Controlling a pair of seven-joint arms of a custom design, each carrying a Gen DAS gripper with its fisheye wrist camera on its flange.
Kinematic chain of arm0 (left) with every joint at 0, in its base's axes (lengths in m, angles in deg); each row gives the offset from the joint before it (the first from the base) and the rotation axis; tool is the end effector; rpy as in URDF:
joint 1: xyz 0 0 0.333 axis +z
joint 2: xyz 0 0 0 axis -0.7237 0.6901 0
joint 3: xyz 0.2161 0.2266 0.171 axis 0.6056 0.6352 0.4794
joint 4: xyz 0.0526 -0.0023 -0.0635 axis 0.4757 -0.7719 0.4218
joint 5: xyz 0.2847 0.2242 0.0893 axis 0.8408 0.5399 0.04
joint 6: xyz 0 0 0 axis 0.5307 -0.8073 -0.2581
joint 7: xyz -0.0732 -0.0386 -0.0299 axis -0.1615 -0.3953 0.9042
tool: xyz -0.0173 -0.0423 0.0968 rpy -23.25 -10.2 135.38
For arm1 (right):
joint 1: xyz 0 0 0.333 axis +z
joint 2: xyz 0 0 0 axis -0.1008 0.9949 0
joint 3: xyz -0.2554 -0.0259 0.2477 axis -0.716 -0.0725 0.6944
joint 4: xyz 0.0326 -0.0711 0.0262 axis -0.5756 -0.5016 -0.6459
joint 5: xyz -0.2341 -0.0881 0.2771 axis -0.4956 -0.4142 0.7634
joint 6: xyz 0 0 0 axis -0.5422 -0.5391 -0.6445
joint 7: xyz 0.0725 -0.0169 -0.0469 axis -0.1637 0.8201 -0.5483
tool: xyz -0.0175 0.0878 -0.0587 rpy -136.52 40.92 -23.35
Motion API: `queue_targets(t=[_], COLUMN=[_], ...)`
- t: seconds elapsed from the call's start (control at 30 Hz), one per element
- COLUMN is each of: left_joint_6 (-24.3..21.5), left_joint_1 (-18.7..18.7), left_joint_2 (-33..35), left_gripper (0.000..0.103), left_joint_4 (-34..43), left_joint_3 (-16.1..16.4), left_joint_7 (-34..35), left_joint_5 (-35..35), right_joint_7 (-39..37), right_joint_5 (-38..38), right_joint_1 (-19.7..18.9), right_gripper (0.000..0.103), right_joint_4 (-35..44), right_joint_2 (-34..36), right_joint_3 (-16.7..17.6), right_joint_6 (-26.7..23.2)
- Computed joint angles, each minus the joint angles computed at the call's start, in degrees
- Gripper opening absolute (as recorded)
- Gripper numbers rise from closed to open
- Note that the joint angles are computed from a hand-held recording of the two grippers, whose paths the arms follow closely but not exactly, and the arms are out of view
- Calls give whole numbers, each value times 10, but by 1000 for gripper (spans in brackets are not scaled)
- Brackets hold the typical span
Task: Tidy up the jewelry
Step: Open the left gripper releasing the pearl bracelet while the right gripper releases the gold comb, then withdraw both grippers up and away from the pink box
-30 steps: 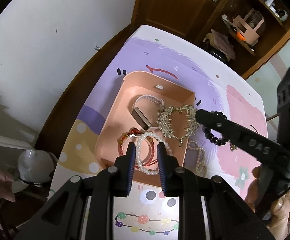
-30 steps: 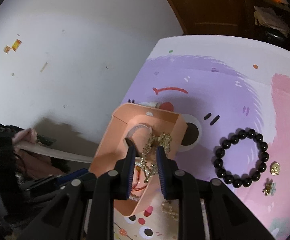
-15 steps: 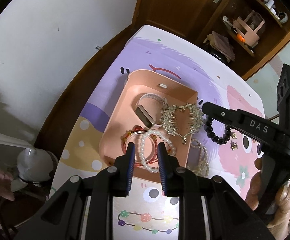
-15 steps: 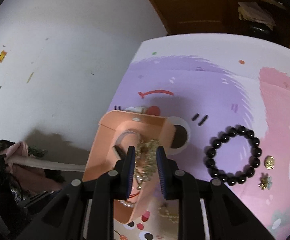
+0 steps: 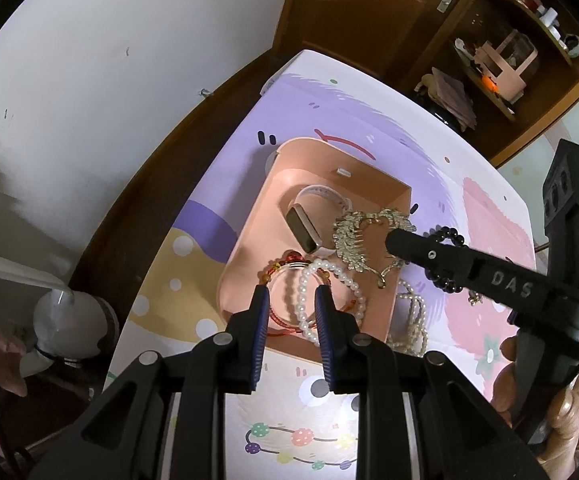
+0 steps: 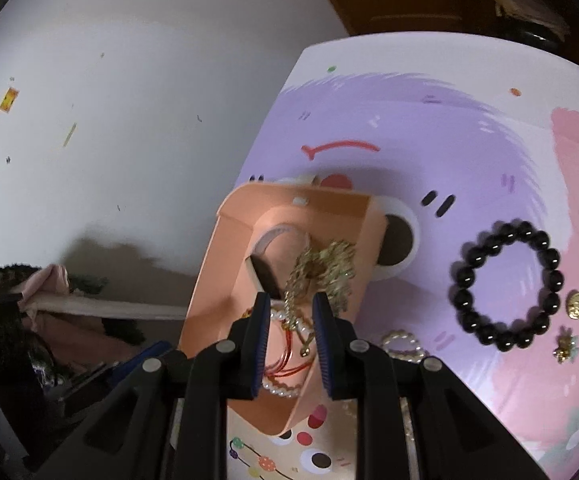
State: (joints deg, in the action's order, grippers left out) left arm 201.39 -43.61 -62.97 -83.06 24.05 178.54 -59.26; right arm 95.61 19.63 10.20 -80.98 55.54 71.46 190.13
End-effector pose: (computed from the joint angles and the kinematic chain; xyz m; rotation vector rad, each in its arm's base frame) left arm 0.5597 -0.0282 0.5678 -2.0680 2.1885 -0.6598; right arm 0.5840 0.2468 0.5449 -1.6613 1.9443 0.1310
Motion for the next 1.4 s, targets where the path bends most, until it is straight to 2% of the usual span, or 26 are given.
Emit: queue_targets(t=[0.13,0.23,0.43,0.57,0.63,0.87,1.1,1.17,1.23,1.4], left_joint_6=[2,2,-2,1,5,9,15,18,31,61], left_joint_1=[1,1,2,3,4,8,5,3,-1,-13], left_joint_2=[-1,-2,1,-2,-4,-4,-11,-15,-23,-48], left_gripper=[22,22,24,26,30,34,34,39,53,61], left_joint_4=[-4,-6,-8,-11,-14,-18,-23,-25,-33,-54], left_joint_3=[1,2,2,2,3,6,3,2,-1,-7], left_joint_7=[0,2,-1,2,1,-4,7,14,18,33], left_joint_5=[1,-1,-6,-7,-7,-9,-7,-10,-9,-4], right_joint_7=[26,67,63,63,74,23,25,14,7,-1], right_joint_5=[-30,-87,-81,-79,-97,-40,-40,-35,-33,-36], right_joint_1=[8,18,11,10,17,5,7,4,4,8], right_gripper=[22,22,21,22,24,24,24,24,24,24], right_joint_4=[1,3,32,82,97,124,82,62,42,-36], right_joint_2=[4,3,30,70,80,104,69,48,28,-52], right_joint_3=[-3,-10,0,7,5,31,22,22,18,2], right_joint_6=[11,21,7,-33,-37,-43,-3,3,9,43])
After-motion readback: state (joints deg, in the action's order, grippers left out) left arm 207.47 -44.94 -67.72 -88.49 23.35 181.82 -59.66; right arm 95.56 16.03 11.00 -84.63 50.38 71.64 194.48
